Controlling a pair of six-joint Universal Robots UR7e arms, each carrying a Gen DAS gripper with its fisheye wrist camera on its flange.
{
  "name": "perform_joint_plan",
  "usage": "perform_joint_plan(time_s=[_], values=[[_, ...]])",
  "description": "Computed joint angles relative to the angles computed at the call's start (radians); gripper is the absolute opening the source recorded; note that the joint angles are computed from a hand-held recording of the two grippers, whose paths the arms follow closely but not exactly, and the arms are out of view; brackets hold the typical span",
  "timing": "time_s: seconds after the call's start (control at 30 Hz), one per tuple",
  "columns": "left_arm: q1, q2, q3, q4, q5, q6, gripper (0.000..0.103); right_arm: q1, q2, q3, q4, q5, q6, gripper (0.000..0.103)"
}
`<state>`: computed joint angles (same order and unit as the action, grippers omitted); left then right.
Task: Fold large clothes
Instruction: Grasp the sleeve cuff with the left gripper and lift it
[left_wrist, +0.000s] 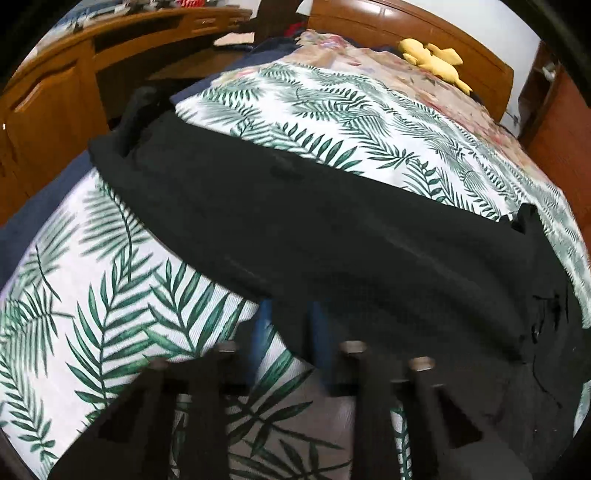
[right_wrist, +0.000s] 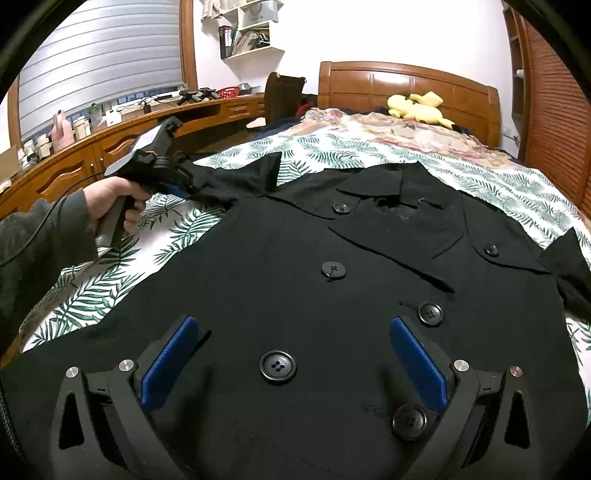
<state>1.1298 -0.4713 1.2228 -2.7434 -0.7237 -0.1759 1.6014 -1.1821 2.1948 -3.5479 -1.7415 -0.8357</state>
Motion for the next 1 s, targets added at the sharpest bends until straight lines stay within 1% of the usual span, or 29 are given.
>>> perform_joint_plan(time_s=[0.07,0.1,0.17,0.3,0.33,0.5,0.63,0.77,0.9,0.97,1.0], values=[[-0.016,0.006,0.008,-0.054,0.015,0.053,0.003,-0.001,0.0,0.002,-0.006,0.005,0.0,0.103],[-0.03,0.007,0.016,-0.076,0.034,0.077,0.002,-0.002,0.001,0.002,-0.006,0.006,0.001,0.103],[-0.057,-0.001,0.038,-0.122,0.045,0.105,0.002,-0.004,0.002,0.003,-0.009,0.009,0.003,0.103],[-0.129,-0.029,0.11,-0.215,0.041,0.178,0.002,-0.006,0.001,0.014,-0.037,0.02,0.001,0.103],[-0.156,-0.044,0.143,-0.235,0.029,0.192,0.002,-0.006,-0.001,0.018,-0.042,0.021,-0.001,0.103],[-0.236,-0.085,0.238,-0.255,0.014,0.208,0.002,-0.006,-0.017,0.045,-0.07,0.033,-0.026,0.103],[-0.266,-0.097,0.288,-0.276,0.006,0.201,0.002,-0.016,-0.023,0.064,-0.107,0.047,-0.06,0.103],[-0.292,-0.086,0.328,-0.305,0.079,0.238,0.002,-0.038,-0.034,0.067,-0.072,0.067,-0.048,0.103],[-0.301,-0.108,0.363,-0.278,0.084,0.202,0.003,-0.04,-0.031,0.065,-0.072,0.069,-0.046,0.103],[-0.306,-0.118,0.374,-0.276,0.088,0.2,0.009,-0.034,-0.021,0.063,-0.085,0.059,-0.055,0.103],[-0.308,-0.118,0.374,-0.281,0.098,0.21,0.015,-0.029,-0.015,0.062,-0.091,0.049,-0.061,0.103]])
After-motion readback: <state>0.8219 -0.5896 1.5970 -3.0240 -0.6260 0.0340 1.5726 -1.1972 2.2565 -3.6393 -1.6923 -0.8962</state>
